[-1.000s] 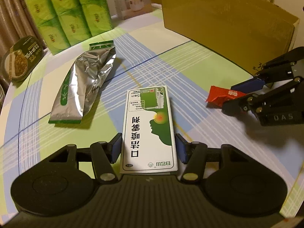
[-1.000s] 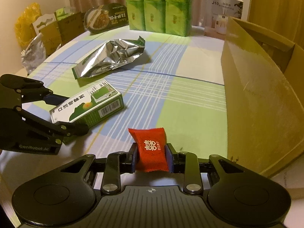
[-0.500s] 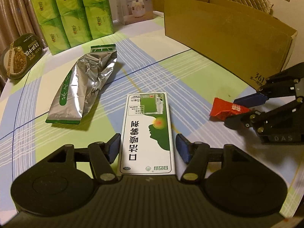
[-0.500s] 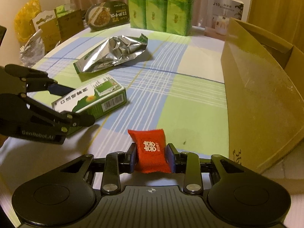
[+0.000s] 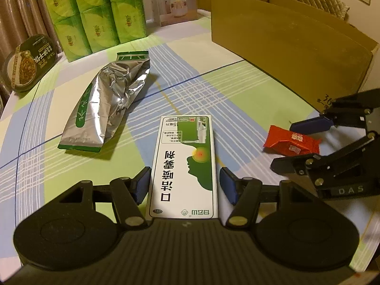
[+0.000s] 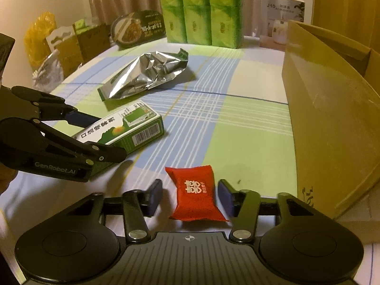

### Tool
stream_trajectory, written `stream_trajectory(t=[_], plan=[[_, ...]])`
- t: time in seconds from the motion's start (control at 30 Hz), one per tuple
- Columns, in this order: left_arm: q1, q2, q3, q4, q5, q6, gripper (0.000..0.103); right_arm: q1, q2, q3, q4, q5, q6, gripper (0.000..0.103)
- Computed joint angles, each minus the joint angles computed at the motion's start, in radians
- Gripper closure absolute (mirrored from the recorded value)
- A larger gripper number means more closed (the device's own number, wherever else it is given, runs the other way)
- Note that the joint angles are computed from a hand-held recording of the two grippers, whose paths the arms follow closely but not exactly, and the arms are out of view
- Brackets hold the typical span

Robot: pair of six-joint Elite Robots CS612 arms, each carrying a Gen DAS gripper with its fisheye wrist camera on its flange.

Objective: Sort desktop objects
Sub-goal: 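Lift the green-and-white box with the left gripper while the right holds the red packet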

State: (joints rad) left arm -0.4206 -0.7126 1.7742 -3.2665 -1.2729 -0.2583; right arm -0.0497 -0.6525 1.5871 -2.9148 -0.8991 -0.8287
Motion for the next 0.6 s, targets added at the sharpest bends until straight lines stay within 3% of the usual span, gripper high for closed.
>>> stream_trajectory(t=[0.1, 0.2, 0.6], plan=[[-0.004, -0.002, -0.009, 0.029, 0.017, -0.010, 0.045, -0.005, 0.006, -0.005, -0.005, 0.020, 0.004, 0.070], [-0.008, -0.003, -0.019, 0.065, 0.025, -0.023, 0.045, -0.011, 0.011, -0.004, -0.019, 0.040, -0.016, 0.074], [-0.026, -0.008, -0.034, 0.138, 0.070, -0.080, 0.052, -0.026, 0.018, -0.005, -0.027, 0.082, -0.009, 0.076]])
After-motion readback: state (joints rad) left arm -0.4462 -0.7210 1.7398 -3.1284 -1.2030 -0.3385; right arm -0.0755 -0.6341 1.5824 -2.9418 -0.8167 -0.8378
